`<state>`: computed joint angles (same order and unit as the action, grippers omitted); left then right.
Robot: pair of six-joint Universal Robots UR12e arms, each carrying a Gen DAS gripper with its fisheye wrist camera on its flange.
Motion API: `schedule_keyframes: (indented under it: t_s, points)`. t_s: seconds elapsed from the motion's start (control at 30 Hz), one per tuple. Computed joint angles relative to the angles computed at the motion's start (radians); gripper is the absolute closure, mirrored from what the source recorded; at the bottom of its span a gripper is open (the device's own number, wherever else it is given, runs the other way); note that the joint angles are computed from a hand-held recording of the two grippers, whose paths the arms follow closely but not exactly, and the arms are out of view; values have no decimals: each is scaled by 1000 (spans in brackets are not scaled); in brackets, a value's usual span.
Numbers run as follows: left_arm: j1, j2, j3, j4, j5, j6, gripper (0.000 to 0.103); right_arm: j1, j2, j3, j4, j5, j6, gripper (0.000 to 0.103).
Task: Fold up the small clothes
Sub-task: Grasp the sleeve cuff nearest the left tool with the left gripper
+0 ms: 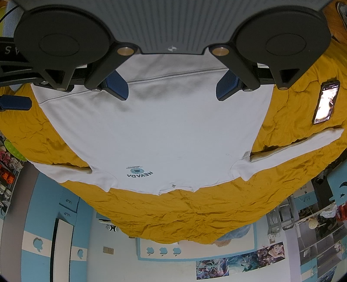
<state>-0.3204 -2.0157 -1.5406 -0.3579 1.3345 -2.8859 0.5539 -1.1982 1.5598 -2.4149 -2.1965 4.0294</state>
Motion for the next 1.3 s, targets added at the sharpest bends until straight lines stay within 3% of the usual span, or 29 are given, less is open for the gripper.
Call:
schedule_keyframes:
  t_s: [0.23,0.4,0.63,0.77,0.87,0.97,1.17,1.3]
  points:
    - [4,-3,-1,12,-6,-7,0,0,1,0,-5,-4,-2,21]
    - [20,-31,36,37,-33,-61,0,-13,7,1,-37,-8,-16,21]
    - [65,-115,154,51,-171,-175,0,-65,20,23,-232,-57,-150,20]
    - [80,-168,246,31,-145,-199,0,-102,35,25,-366,-76,-253,20]
    - [105,-220,333,0,-163,-224,0,-142,45,25,-467,-17,-312,20]
    - [140,-281,436,-47,-201,-241,0,-188,55,22,-529,93,-325,20]
    - [194,-400,657,-136,-78,-268,0,-228,93,-35,-454,146,-267,20]
    - [240,-486,827,-244,-13,-404,0,-242,120,-62,-431,169,-224,20]
